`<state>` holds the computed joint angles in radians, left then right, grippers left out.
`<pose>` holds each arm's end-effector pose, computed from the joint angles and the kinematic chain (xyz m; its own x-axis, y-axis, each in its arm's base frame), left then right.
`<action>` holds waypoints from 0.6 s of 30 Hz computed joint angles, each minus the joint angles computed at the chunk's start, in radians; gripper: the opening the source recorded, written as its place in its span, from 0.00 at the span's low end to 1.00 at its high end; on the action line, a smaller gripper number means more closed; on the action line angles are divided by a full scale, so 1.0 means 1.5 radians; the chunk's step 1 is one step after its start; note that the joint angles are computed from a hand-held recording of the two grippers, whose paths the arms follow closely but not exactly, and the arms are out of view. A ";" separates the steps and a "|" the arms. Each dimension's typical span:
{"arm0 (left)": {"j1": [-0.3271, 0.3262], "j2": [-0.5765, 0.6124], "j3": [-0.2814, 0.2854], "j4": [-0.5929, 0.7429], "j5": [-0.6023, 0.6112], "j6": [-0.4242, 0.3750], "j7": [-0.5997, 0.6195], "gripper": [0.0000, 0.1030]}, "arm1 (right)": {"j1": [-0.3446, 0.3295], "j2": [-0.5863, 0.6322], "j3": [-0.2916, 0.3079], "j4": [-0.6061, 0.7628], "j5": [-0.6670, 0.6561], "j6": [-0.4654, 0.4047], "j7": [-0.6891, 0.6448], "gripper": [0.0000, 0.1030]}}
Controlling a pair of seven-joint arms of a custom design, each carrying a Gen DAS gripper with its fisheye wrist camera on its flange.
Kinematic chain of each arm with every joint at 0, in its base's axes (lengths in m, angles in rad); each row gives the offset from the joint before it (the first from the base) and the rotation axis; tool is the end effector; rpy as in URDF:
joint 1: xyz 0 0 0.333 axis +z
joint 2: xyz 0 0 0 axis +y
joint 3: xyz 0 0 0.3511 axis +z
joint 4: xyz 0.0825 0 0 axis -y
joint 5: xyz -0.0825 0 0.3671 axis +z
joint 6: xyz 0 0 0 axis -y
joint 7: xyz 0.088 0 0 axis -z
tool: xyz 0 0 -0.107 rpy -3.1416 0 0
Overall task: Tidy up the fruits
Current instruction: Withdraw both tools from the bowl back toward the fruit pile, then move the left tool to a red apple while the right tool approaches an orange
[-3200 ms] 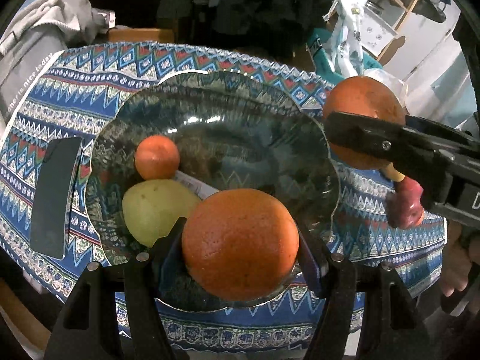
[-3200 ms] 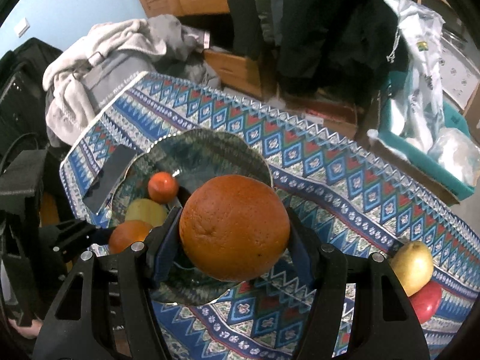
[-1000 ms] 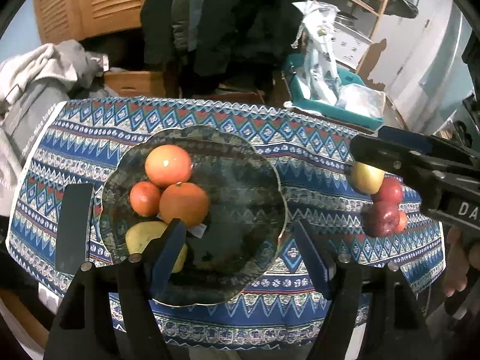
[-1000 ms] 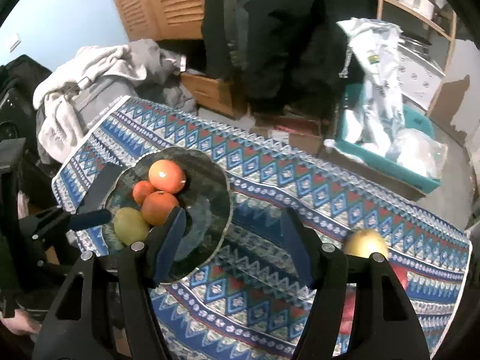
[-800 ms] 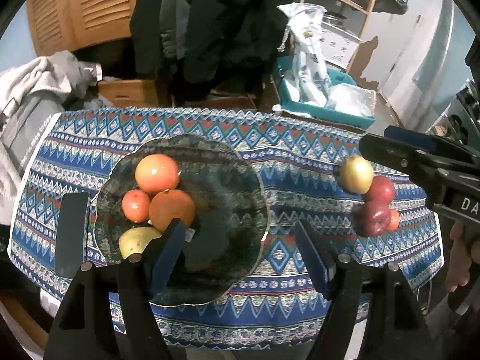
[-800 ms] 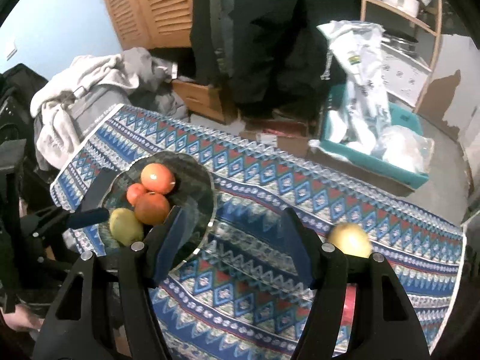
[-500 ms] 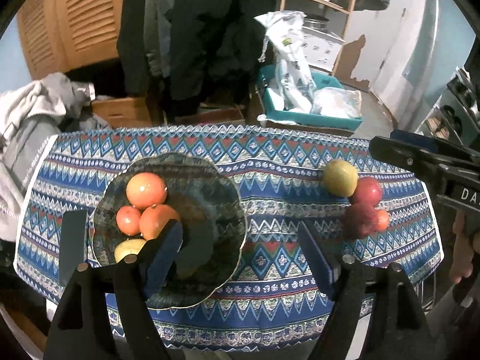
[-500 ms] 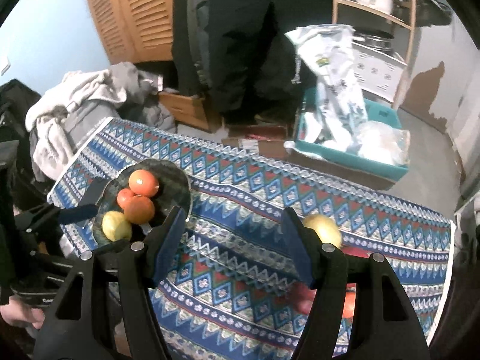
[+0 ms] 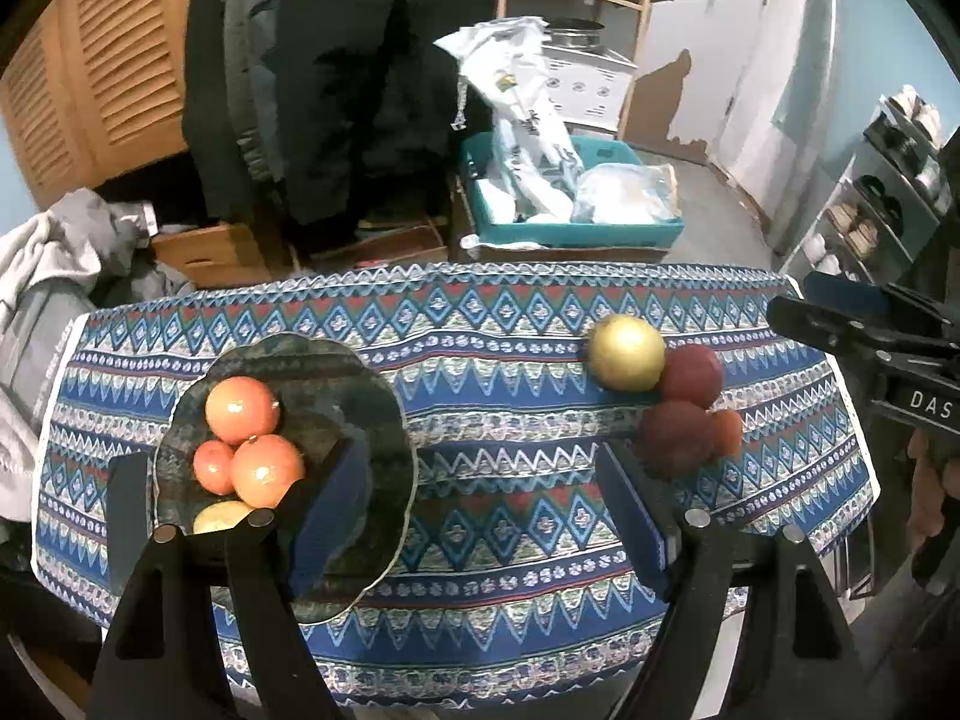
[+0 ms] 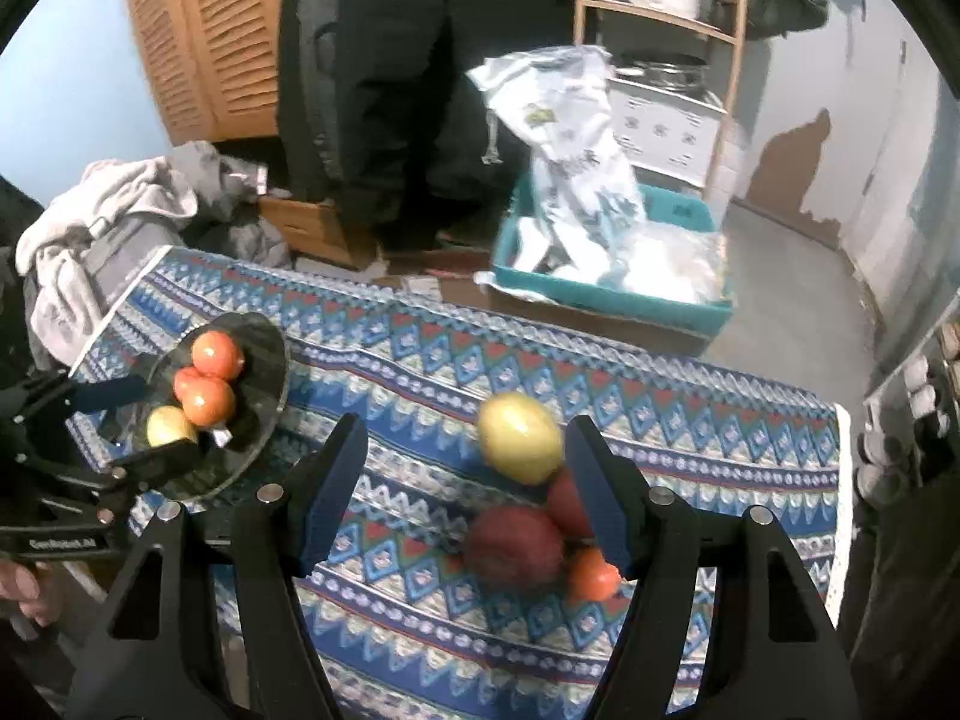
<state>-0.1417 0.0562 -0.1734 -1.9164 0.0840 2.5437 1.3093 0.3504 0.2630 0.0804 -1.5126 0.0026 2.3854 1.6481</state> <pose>0.5746 -0.1858 0.5693 -0.1271 -0.9891 0.0741 -0.8400 0.0676 -0.5384 0.6214 0.2770 0.6199 0.3553 -0.9323 -0.0676 -0.7809 -0.2562 -0.5697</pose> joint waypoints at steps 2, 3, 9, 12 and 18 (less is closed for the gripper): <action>-0.004 0.005 -0.003 0.006 0.006 -0.004 -0.002 0.79 | -0.003 -0.010 -0.005 -0.016 -0.004 0.006 0.002 0.68; -0.006 0.007 -0.004 0.010 0.009 -0.007 -0.003 0.79 | -0.006 -0.016 -0.007 -0.025 -0.006 0.008 0.002 0.69; -0.020 0.026 -0.010 0.028 0.018 -0.013 -0.001 0.79 | -0.025 -0.040 -0.014 -0.070 -0.007 0.015 0.005 0.71; -0.029 0.041 -0.012 0.041 0.031 -0.022 -0.001 0.79 | -0.034 -0.045 -0.017 -0.087 -0.007 0.009 0.005 0.71; -0.045 0.074 -0.015 0.067 0.037 -0.041 0.007 0.79 | -0.050 -0.045 -0.023 -0.114 -0.008 -0.010 0.007 0.71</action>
<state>-0.2085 0.1677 -0.1963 -1.8161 0.1398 2.4829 1.3193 0.2754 0.1956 0.0465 -1.6835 -0.0092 2.3708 1.6585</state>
